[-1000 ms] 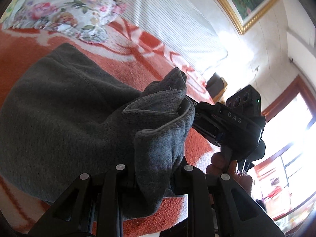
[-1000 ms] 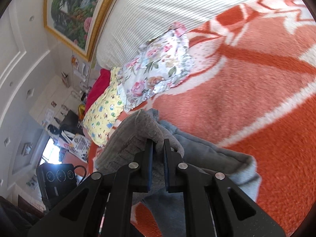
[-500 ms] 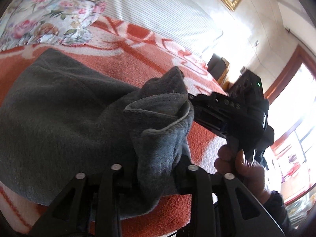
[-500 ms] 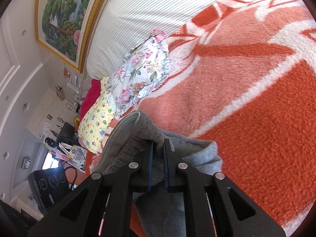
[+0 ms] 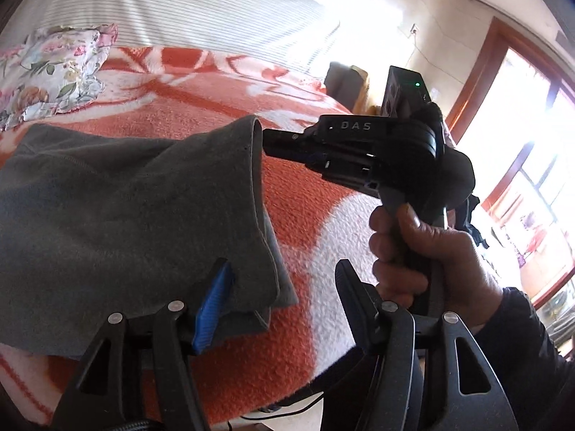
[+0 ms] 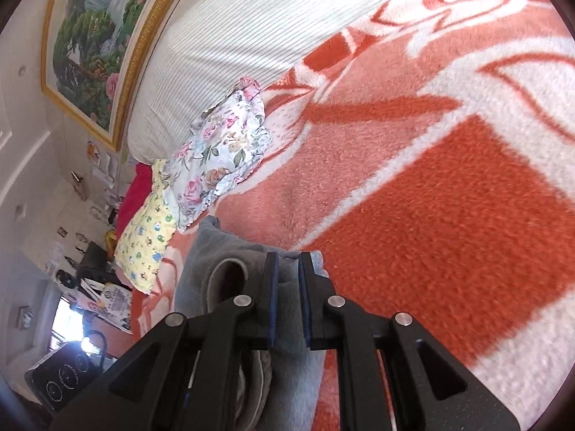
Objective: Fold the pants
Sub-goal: 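Lift the held end and fold it over the bundle with both grippers, then lower the fold onto the bundle and open both grippers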
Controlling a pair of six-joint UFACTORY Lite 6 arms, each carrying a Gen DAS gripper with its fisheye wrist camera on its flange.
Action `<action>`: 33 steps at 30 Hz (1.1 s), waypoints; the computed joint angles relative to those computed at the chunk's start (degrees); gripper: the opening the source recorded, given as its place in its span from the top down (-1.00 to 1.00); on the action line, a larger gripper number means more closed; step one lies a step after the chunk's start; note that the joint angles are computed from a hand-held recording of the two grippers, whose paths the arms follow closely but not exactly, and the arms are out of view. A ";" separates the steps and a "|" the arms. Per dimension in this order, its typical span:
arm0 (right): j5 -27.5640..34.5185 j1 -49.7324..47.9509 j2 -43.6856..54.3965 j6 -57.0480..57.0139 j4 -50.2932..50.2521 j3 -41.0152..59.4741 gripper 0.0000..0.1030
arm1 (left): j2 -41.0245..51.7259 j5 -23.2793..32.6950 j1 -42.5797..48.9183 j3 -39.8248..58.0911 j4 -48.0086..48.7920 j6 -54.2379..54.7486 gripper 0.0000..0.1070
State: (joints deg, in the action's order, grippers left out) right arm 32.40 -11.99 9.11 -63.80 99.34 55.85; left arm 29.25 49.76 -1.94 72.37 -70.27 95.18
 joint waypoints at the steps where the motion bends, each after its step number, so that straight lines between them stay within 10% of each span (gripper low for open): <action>1: -0.80 0.13 -1.77 1.26 -1.45 -0.85 0.73 | -0.17 0.94 0.67 -0.19 0.25 -0.20 -0.13; 4: -1.84 0.56 -5.27 3.17 -2.91 -2.73 0.70 | -0.16 4.24 3.62 0.25 1.45 -2.16 -0.15; 10: -2.86 2.29 -9.47 2.41 -0.12 -5.43 -0.25 | 1.09 6.09 6.49 1.78 1.97 -4.11 -0.15; 18: -8.08 8.26 -1.82 6.20 -3.14 1.06 -0.16 | 1.39 0.24 1.03 0.58 -0.14 -0.09 -0.15; 22: -9.56 9.13 1.59 7.05 -4.93 3.95 0.71 | 6.09 -2.13 -1.74 4.58 1.26 -1.42 0.10; 25: -9.00 7.38 4.47 10.34 -9.40 9.11 0.73 | 9.15 -0.87 -2.76 11.38 2.63 -5.40 0.39; 33: -9.62 5.26 7.21 16.88 -16.29 13.52 0.70 | 14.13 2.46 -4.69 16.85 6.48 -9.79 0.40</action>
State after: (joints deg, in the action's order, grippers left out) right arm 22.78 -6.72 16.31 -46.92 83.06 69.37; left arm 43.39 52.21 -6.63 89.22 -63.79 85.39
